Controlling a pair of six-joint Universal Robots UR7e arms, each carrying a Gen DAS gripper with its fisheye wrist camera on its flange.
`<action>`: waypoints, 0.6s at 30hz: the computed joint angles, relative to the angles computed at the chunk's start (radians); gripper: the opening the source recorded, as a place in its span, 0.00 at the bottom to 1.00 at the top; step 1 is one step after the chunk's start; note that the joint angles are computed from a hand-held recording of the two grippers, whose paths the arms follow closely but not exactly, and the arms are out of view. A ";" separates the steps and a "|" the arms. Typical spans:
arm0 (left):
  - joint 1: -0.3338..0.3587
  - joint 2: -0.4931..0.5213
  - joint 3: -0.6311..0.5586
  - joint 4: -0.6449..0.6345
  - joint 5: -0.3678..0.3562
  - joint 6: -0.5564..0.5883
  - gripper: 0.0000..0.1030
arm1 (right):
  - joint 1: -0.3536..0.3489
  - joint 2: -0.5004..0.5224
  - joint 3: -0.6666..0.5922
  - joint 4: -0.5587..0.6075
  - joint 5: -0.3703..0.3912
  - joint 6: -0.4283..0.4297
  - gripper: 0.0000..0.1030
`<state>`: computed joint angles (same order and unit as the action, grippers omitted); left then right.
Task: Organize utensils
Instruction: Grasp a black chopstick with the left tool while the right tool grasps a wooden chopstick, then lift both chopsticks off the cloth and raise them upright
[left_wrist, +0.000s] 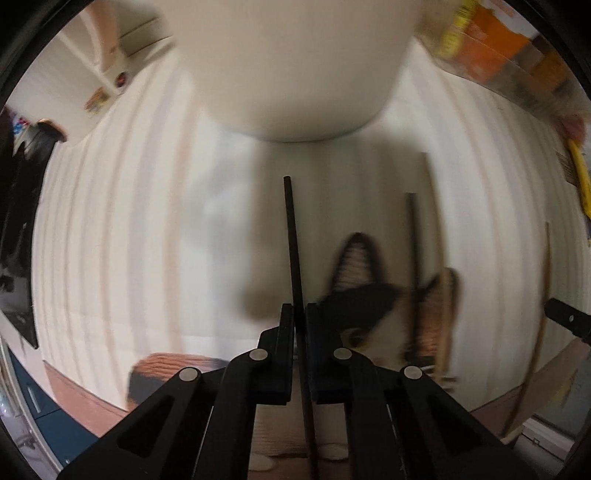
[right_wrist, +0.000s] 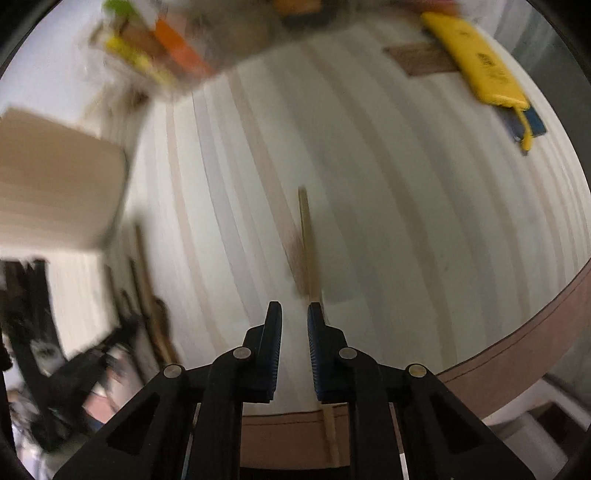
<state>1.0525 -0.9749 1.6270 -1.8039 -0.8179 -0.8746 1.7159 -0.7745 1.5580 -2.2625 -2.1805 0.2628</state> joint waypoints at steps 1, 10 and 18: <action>0.000 -0.014 0.011 0.009 0.002 -0.013 0.03 | 0.010 0.007 0.003 -0.016 -0.040 -0.002 0.15; 0.025 -0.075 0.037 0.025 -0.019 -0.054 0.03 | 0.037 0.035 0.017 -0.105 0.020 -0.046 0.06; 0.061 -0.159 0.128 -0.062 -0.043 0.001 0.04 | 0.045 0.063 -0.035 -0.030 0.042 -0.061 0.06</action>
<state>1.1136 -1.1337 1.7548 -1.8656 -0.8609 -0.8733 1.7611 -0.7120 1.5226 -2.2922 -2.1385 0.2015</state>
